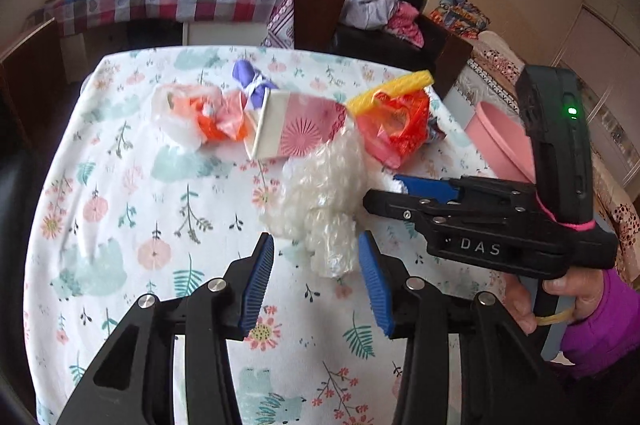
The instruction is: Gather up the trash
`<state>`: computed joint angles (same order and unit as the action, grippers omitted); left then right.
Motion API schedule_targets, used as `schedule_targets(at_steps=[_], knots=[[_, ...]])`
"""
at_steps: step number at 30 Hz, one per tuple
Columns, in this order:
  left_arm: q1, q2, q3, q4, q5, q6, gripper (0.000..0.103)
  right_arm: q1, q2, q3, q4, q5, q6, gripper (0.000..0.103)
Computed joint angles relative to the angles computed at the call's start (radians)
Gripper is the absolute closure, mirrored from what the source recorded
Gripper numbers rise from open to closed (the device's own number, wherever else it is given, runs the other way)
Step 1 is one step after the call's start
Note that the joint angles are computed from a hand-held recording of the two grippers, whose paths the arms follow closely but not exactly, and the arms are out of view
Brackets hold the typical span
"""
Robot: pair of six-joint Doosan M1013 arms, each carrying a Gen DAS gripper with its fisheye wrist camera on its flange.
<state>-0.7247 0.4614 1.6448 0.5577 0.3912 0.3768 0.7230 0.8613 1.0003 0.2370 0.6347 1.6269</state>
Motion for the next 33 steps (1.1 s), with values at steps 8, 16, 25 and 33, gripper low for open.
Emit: schedule_targets(at_steps=[8,16,25,33], knots=[[0.002,0.013,-0.017,-0.074,0.013,0.08,0.066,0.001,-0.037,0.061,0.04,-0.048,-0.037,0.082],[-0.007,-0.004,-0.004,0.025,0.008,-0.004,0.086,-0.002,-0.072,0.119,0.086,-0.085,-0.075,0.082],[-0.025,-0.035,0.021,0.193,0.042,-0.158,0.087,-0.006,-0.125,0.201,0.142,-0.162,-0.121,0.082],[-0.041,-0.061,0.037,0.366,0.042,-0.317,0.087,-0.012,-0.181,0.287,0.211,-0.252,-0.179,0.082]])
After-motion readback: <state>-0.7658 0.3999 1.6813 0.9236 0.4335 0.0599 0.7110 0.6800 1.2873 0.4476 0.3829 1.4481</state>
